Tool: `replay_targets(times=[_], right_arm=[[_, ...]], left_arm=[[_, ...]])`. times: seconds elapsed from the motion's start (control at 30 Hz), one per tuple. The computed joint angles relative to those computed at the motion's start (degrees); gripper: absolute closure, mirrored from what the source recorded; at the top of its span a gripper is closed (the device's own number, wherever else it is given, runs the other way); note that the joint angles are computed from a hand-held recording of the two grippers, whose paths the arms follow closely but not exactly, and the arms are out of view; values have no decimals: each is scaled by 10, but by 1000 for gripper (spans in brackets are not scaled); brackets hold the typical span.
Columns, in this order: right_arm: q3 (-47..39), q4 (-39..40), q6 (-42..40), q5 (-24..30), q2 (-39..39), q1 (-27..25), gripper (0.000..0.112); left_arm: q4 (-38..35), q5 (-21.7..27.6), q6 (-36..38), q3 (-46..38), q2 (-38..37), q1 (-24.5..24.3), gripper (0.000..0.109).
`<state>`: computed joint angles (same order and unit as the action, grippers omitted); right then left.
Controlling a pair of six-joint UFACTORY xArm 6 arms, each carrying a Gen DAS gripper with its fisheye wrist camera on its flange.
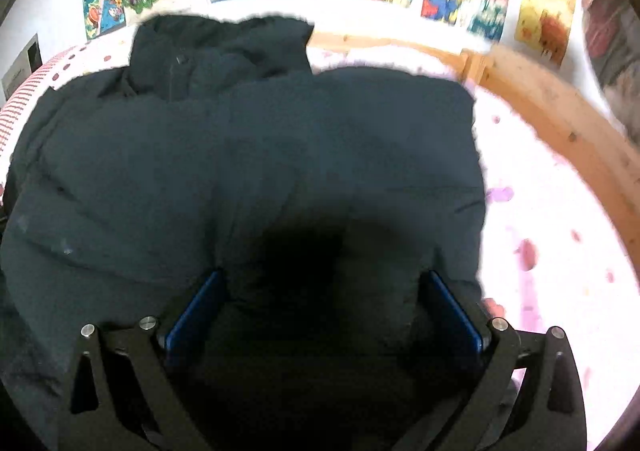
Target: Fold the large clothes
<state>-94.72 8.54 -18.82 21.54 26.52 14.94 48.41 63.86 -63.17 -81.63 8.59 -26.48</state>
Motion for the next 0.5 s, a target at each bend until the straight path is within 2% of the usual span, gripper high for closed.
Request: replay_targets(times=[0.07, 0.13, 0.27, 0.5], right_arm=[[59, 56, -54, -30, -54, 7, 14], [99, 115, -112, -38, -100, 12, 14], [127, 208, -200, -18, -166, 10, 14], [196, 307, -303, 5, -286, 5, 14]], left_arm=[[24, 7, -15, -1, -15, -21, 6], [30, 15, -32, -5, -29, -38, 6], [47, 12, -77, -1, -76, -80, 6], [127, 92, -97, 11, -145, -164, 6]])
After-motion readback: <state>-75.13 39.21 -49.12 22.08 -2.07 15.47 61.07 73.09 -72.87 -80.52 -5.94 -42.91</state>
